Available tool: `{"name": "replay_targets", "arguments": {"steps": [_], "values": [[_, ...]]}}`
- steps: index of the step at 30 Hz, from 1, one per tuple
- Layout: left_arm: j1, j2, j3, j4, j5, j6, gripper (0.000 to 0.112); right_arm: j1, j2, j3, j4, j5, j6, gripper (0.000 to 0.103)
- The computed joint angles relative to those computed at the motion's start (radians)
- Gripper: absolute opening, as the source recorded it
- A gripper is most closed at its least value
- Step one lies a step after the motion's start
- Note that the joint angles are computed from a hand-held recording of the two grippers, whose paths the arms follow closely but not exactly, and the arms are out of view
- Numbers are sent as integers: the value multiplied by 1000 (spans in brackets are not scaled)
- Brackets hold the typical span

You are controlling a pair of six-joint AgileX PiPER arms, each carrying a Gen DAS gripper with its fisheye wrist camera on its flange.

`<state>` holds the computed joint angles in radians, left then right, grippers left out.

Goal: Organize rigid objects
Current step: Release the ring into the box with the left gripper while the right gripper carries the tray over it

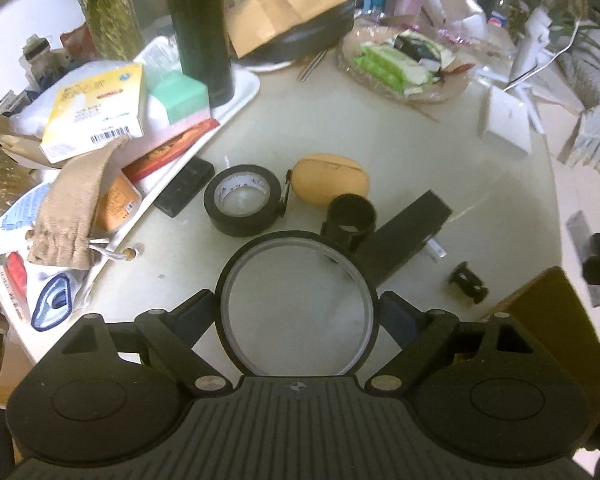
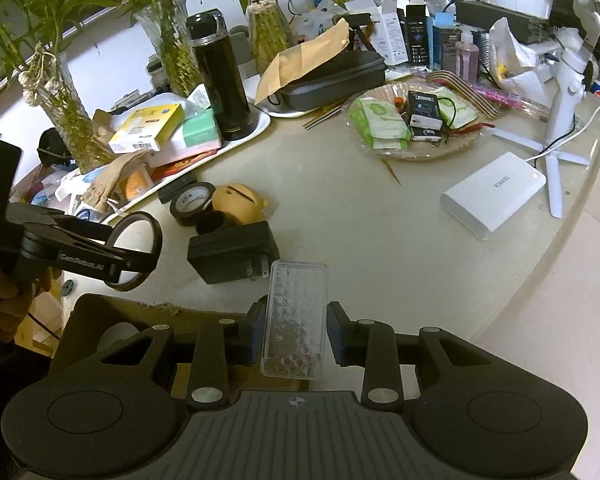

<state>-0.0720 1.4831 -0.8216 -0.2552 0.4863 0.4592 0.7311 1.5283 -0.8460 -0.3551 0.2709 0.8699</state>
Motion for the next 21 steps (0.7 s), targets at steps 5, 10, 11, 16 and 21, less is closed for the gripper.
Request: {"name": "replay_targets", "arguments": {"steps": [5, 10, 11, 16, 21], "values": [[-2, -81, 46, -25, -5, 13, 89, 22, -16, -3, -18, 19, 24, 36], [-13, -169, 90, -31, 4, -2, 89, 44, -29, -6, -43, 37, 53, 36], [-13, -190, 99, -36, 9, -1, 89, 49, -31, -7, -50, 42, 61, 36], [-4, -274, 136, -80, 44, 41, 89, 70, -45, -16, -61, 64, 67, 36], [25, -351, 171, -134, 94, 88, 89, 93, -63, -15, -88, 82, 100, 36]]}}
